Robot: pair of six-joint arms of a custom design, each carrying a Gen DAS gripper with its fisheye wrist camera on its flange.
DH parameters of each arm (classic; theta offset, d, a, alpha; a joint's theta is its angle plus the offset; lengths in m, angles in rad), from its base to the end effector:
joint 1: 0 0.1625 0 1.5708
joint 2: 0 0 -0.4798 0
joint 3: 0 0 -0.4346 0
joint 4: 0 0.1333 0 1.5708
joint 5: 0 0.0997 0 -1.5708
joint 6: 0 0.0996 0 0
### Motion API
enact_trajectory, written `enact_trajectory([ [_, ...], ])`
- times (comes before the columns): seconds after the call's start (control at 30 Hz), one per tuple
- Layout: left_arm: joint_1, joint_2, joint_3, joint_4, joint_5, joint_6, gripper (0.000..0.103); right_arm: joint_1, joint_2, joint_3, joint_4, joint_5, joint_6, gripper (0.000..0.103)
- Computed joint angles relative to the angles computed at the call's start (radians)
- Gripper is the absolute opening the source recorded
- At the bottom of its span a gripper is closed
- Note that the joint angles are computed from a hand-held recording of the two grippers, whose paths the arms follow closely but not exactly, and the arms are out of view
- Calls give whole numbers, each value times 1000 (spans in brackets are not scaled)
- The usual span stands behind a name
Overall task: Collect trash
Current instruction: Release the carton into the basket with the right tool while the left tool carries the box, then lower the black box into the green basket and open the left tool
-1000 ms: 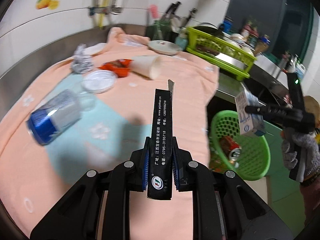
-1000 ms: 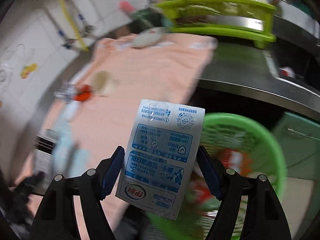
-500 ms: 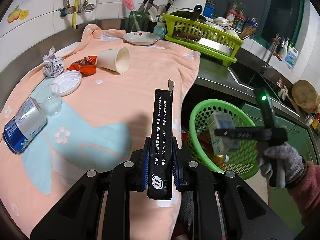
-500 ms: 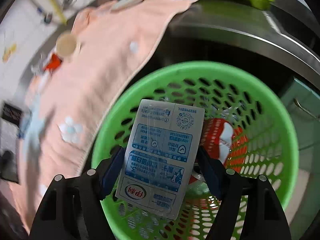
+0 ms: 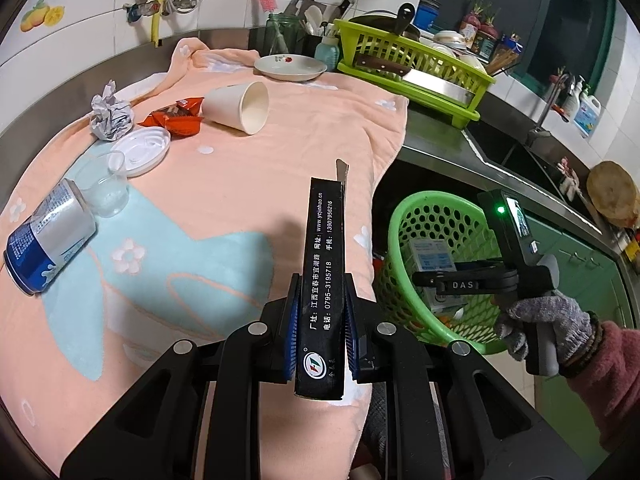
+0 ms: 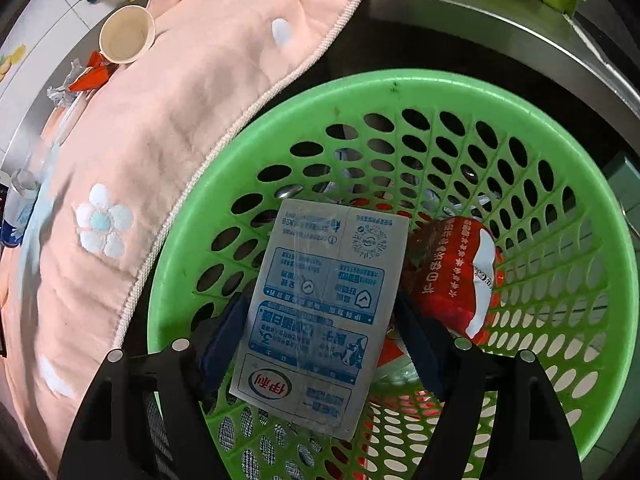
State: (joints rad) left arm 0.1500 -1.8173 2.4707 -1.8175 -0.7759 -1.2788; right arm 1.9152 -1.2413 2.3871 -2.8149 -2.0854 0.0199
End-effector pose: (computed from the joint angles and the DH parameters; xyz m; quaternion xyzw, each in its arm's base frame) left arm -0.2582 -0.2457 0.2601 0.1420 0.8952 -0.3291 0.2648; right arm 0.2286 -0.3877 0.1441 0.1437 -0.9552 0.0928 0.2414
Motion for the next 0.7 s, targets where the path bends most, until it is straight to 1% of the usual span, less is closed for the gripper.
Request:
enact_trajectory([
  [0.07,-1,2,2,-11,-1,5,18,-14,-10,5,-3,12,-13,73],
  [0.13,-2,8,3,-19,-4,9,18,-15,-26,10,-7,6,-15,73],
  [0.2,0,10,2,-29,-7,18,18,-25,-54,16,6,32,-22,73],
  [0.33,-4,34,0,-69,-17,53,18,-13,-124,23,34,46,-37,74],
  [0.43,3,61,6,-150,-36,103,18,6,-211,29,66,48,-52,76],
  [0.5,14,100,7,-214,-54,145,18,19,-258,32,78,43,-56,76],
  [0.57,28,146,10,-299,-79,204,18,30,-326,37,96,33,-62,76],
  [0.63,49,208,9,-399,-111,270,18,38,-380,39,112,25,-51,77],
  [0.7,74,268,4,-491,-145,329,19,30,-442,43,128,21,-62,77],
])
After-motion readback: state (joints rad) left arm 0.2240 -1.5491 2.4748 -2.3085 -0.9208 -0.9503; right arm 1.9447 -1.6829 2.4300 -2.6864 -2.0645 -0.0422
